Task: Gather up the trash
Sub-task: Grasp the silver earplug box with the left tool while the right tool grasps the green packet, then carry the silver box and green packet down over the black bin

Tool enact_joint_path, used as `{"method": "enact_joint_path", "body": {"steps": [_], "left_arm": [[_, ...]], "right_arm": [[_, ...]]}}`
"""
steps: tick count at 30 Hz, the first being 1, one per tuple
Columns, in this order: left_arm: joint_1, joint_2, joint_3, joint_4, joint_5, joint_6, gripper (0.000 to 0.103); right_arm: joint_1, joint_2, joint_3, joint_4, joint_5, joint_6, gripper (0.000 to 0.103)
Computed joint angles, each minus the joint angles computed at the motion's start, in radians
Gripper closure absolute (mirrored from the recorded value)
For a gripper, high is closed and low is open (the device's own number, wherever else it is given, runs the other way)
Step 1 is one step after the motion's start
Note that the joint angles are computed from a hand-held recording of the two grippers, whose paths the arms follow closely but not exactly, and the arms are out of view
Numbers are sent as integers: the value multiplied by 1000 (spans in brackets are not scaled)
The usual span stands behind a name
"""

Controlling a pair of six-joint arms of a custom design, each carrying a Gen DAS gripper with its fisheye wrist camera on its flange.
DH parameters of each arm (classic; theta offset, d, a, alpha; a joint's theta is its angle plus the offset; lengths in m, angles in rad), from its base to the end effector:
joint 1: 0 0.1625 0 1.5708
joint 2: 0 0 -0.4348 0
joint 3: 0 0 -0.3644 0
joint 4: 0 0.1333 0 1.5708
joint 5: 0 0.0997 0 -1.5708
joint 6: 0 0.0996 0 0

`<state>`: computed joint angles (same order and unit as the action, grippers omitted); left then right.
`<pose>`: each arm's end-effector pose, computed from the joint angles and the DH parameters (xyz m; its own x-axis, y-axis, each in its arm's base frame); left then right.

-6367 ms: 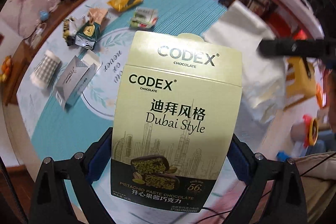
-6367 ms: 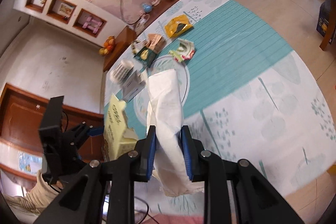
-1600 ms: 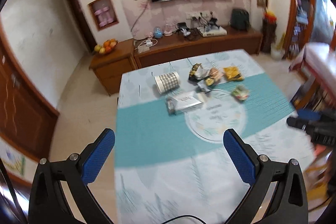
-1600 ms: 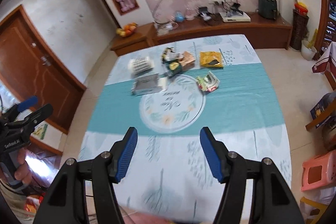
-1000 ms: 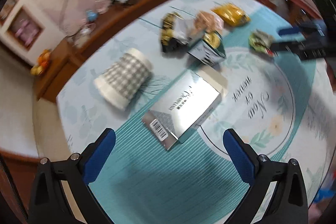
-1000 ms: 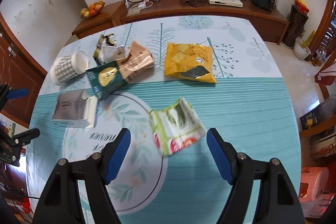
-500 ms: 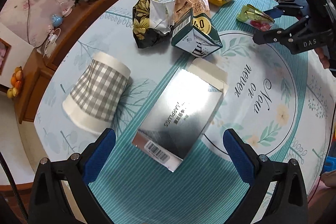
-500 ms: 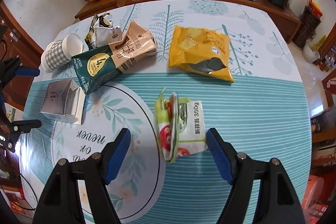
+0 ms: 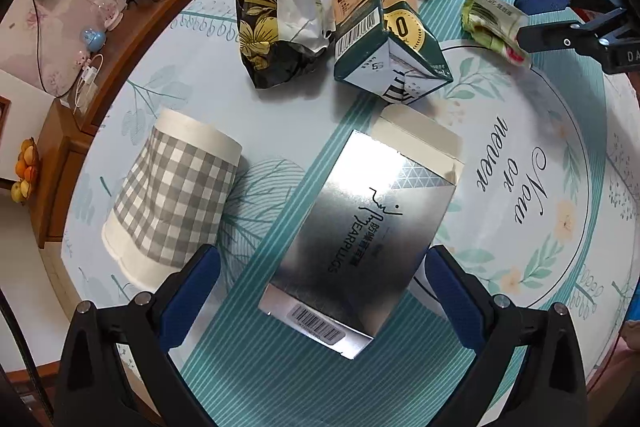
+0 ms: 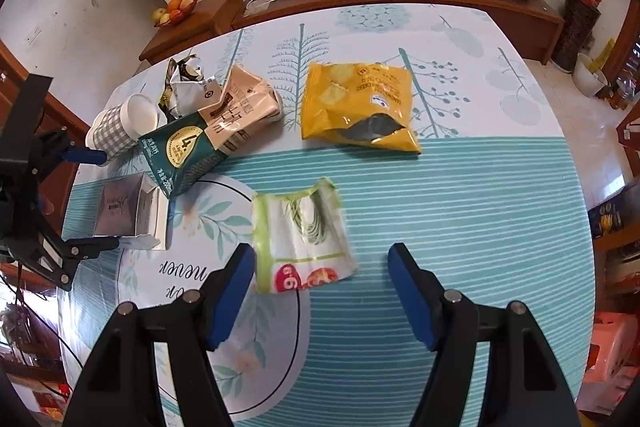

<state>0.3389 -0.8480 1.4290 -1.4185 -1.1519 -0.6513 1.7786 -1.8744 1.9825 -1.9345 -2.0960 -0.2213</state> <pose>-0.5132 -0.3652 0.1542 -0.4621 0.6075 -0.6461 0.5288 0.7736 0.3491 0.1539 -0.3258 0.4799 -0.8077 -0.2609 0.5288 -0.3863 0.9117 -0.1402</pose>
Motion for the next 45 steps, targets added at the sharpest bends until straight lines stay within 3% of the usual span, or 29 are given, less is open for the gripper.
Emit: {"method": "enact_joint_path", "body": {"steps": [7,11,13,15,21,26,34,40,45], "left_arm": [[22,16,-7,-11,-11,20,1],[29,16,-4,-30,-25,18,21],[30,19,-8,-22,-24,1,24],[22,21,-6,-22,-20,-9,26],[-16,14,17,-17,3,-62,32],[-48,-10,51,-54,-34,-117,34],[-131,-80,120,-148,-116,-317,34],[-228,-105,139,-187,-166,-475,34],[-318,-87,109,-196,-186,-616,34]], "right_arm": [[29,38,16,-30,-24,-25,33],[46,60,24,-29,-60,-22,33],[56,61,33,-40,-81,-24,40],[51,55,29,-33,-62,-16,69],[40,33,17,0,-33,27,82],[46,-11,26,38,-5,64,85],[85,-139,47,137,106,173,87],[161,-236,27,265,155,267,87],[276,-308,-35,413,189,360,87]]}}
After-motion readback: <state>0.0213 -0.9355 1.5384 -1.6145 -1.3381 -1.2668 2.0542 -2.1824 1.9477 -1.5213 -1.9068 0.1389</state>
